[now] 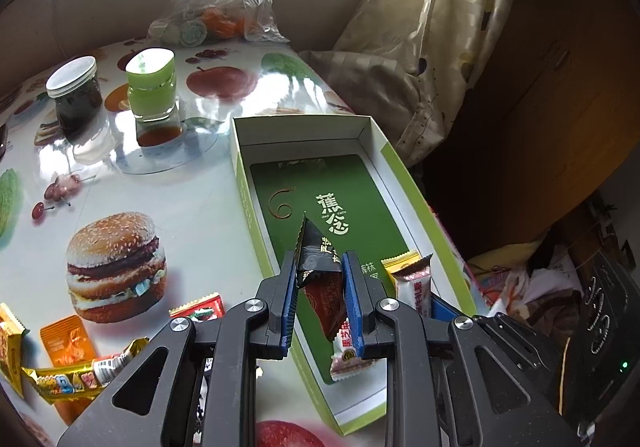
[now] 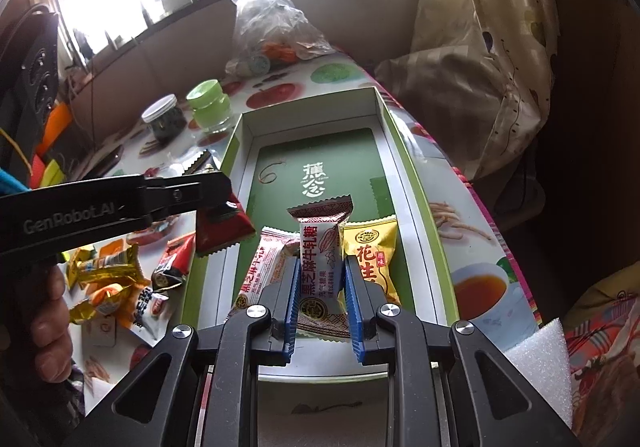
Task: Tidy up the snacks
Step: 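Carry the red candy in the left gripper while the right carries the nougat to the box, then open the left gripper over the box while the right releases its nougat beside the others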
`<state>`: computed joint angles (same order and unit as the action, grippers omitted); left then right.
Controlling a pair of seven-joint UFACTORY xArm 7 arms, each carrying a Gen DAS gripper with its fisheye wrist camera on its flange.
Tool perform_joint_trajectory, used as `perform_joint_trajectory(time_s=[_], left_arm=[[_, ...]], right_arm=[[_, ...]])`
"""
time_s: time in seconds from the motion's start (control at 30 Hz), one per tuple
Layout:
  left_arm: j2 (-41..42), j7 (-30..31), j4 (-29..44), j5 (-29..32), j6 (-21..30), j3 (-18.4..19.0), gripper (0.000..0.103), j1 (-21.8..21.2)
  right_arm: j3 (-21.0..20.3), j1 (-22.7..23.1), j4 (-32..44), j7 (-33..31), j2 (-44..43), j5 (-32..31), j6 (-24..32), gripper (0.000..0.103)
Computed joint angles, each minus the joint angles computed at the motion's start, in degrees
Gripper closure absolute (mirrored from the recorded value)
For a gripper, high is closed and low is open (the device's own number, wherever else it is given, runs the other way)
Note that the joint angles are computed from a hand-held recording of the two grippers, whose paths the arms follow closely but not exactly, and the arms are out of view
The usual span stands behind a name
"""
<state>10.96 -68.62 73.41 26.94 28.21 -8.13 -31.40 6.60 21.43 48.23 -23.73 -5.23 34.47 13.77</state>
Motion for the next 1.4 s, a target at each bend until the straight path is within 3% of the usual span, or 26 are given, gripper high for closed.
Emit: perform_joint_trajectory(time_s=[0.23, 0.97, 1.4], left_arm=[[2.45, 2.30, 1.84, -2.43, 0.15, 0.27, 0.080, 0.21], [5.87, 6.89, 5.44, -6.61, 1.62, 1.41, 0.078, -0.73], [5.96, 7.28, 5.56, -6.68, 1.28, 1.54, 0.070, -1.05]], right_arm=[[0.75, -0.76, 1.13, 2.05, 1.70, -2.77, 0.56, 0.083], [1.35, -1.59, 1.56, 2.21, 2.53, -2.34, 1.02, 0.082], [1.41, -1.46, 1.38, 3.29, 2.34, -3.14, 0.92, 0.077]])
